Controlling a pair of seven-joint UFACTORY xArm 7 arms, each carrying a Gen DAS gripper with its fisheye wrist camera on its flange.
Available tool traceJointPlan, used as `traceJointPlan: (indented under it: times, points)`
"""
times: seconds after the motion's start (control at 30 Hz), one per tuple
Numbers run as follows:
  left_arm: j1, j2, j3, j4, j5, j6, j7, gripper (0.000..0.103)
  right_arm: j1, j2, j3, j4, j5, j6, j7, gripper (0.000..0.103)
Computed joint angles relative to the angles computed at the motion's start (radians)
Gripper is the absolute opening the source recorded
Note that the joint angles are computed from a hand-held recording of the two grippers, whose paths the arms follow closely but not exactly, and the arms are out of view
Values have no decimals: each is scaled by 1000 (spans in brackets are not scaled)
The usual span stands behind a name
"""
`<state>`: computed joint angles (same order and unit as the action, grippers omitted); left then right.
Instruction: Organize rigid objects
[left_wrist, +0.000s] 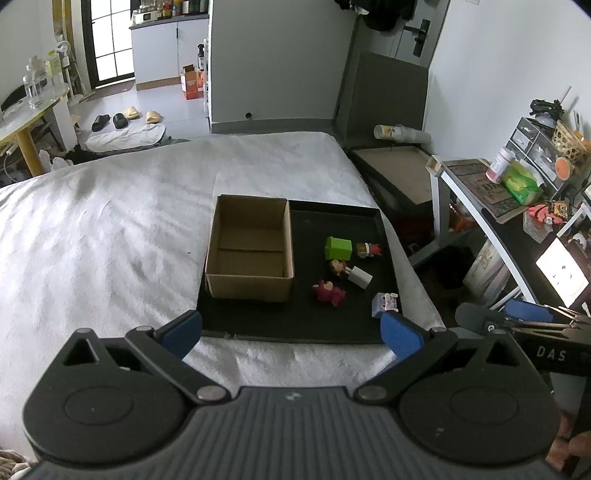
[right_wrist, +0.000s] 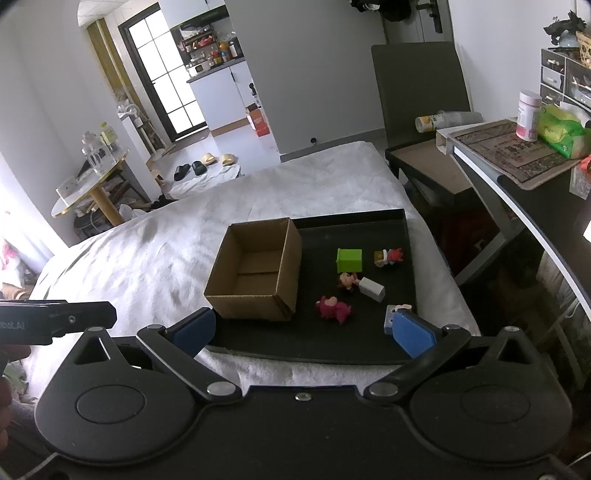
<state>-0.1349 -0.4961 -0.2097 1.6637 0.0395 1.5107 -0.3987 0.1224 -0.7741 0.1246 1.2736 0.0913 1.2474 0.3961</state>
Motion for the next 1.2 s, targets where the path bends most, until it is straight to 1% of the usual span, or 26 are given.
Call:
traceJointPlan:
  times: [0.6, 0.73, 0.93, 1.1, 1.2]
  points:
    - [-15, 15, 2, 11, -14, 12, 8, 102, -9, -10, -11, -2, 2, 35, 22, 103]
    - [-11, 11, -7, 8, 6, 8, 10, 102, -11, -14, -12, -5, 2, 36, 25, 103]
    - [-9, 24, 0, 23, 1, 15, 9, 102, -16, -12, -14, -5, -2, 44, 25, 103]
    - [-13, 33, -9, 24, 33, -4, 53, 102, -22, -7, -17, -11, -5, 45, 30, 103]
    - [-13, 50, -5, 35, 29, 2, 58, 102, -21, -4, -21, -17, -2, 37, 28, 103]
